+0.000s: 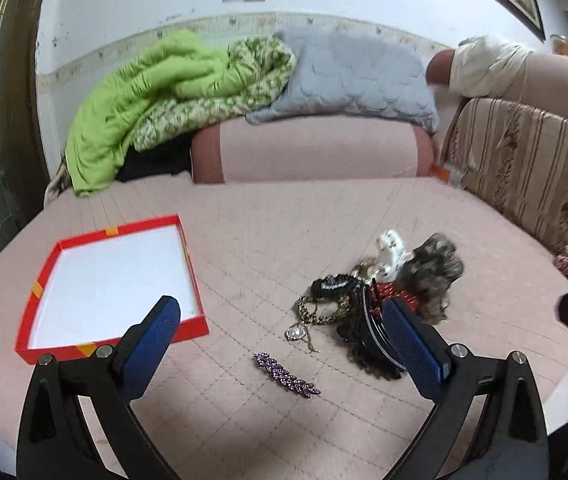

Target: Organize jewelry

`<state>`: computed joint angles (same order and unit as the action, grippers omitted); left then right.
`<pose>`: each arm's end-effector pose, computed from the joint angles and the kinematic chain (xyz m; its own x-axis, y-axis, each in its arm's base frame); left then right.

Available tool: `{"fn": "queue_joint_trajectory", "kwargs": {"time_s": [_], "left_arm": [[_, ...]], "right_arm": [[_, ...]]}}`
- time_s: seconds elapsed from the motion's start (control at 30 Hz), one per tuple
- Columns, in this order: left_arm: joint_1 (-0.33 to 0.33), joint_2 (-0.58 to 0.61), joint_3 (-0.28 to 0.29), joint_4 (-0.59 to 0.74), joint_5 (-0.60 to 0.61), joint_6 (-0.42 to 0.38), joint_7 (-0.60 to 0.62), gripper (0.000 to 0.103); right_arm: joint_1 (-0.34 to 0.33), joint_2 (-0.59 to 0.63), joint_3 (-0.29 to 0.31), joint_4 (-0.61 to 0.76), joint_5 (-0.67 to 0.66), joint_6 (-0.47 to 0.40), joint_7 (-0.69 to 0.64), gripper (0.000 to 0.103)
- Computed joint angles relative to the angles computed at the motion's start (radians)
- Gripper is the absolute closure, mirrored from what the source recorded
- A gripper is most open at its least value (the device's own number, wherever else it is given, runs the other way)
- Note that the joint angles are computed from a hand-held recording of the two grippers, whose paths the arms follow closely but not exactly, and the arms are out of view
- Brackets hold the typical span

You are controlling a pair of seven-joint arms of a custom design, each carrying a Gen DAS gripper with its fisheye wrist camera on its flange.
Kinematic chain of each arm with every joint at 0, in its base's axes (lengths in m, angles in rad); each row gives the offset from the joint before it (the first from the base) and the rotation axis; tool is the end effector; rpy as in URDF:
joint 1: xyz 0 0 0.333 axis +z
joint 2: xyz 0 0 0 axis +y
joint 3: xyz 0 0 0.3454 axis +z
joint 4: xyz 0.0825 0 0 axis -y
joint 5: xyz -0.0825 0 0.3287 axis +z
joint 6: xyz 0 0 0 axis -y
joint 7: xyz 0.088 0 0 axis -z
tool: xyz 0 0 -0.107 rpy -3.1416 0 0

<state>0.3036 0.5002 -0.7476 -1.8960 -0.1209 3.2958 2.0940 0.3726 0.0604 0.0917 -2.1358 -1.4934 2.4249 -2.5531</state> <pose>0.6229 -0.1803 0.4779 -0.5416 -0.8403 -0.0246 -0.4112 0.2903 -0.8641 0.4761 0.2331 0.4660 -0.4509 -0.8759 -0.1716 -0.3704 0.3585 -0.8569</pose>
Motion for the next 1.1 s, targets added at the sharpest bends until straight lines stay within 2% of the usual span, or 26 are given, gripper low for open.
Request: {"fn": "queue_joint_trajectory", "kwargs": {"time_s": [0.1, 0.17, 0.2, 0.33, 0.4, 0.47, 0.63, 1.1], "left_arm": [[0.047, -0.014, -0.046, -0.014, -0.003, -0.017, -0.003, 0.002], [0.04, -0.026, -0.029, -0.016, -0.012, -0.026, 0.001, 0.002], [0.055, -0.024, -0.044, -0.017, -0.018, -0.028, 0.006, 0.002], [0.095, -0.025, -0.077, -0.03, -0.036, -0.023, 0.016, 0.002], [0.087, -0.029, -0.066, -0.03, -0.043, -0.017, 0.013, 0.002], [0.101, -0.028, -0.078, -0.033, -0.044, -0.013, 0.013, 0.002], [0.076, -0.036, -0.044, -0.031, -0.048, -0.009, 0.0, 0.002], [0.039, -0.04, -0.001, -0.024, -0.049, -0.02, 0.0, 0.002]], "right_arm": [[0.002, -0.008, 0.002, -0.01, -0.011, -0.004, 0.047, 0.0], [0.005, -0.008, 0.006, -0.009, -0.012, -0.017, 0.06, 0.0], [0.006, -0.009, 0.007, -0.011, -0.016, -0.017, 0.061, 0.0], [0.016, 0.006, 0.013, 0.009, -0.004, -0.025, 0.026, 0.0], [0.024, 0.016, 0.015, 0.022, 0.007, -0.035, -0.006, 0.0], [0.03, 0.025, 0.014, 0.033, 0.016, -0.039, -0.03, 0.0], [0.033, 0.023, 0.006, 0.032, 0.022, -0.035, -0.026, 0.0], [0.025, 0.016, 0.003, 0.019, 0.018, -0.018, -0.016, 0.0]]}}
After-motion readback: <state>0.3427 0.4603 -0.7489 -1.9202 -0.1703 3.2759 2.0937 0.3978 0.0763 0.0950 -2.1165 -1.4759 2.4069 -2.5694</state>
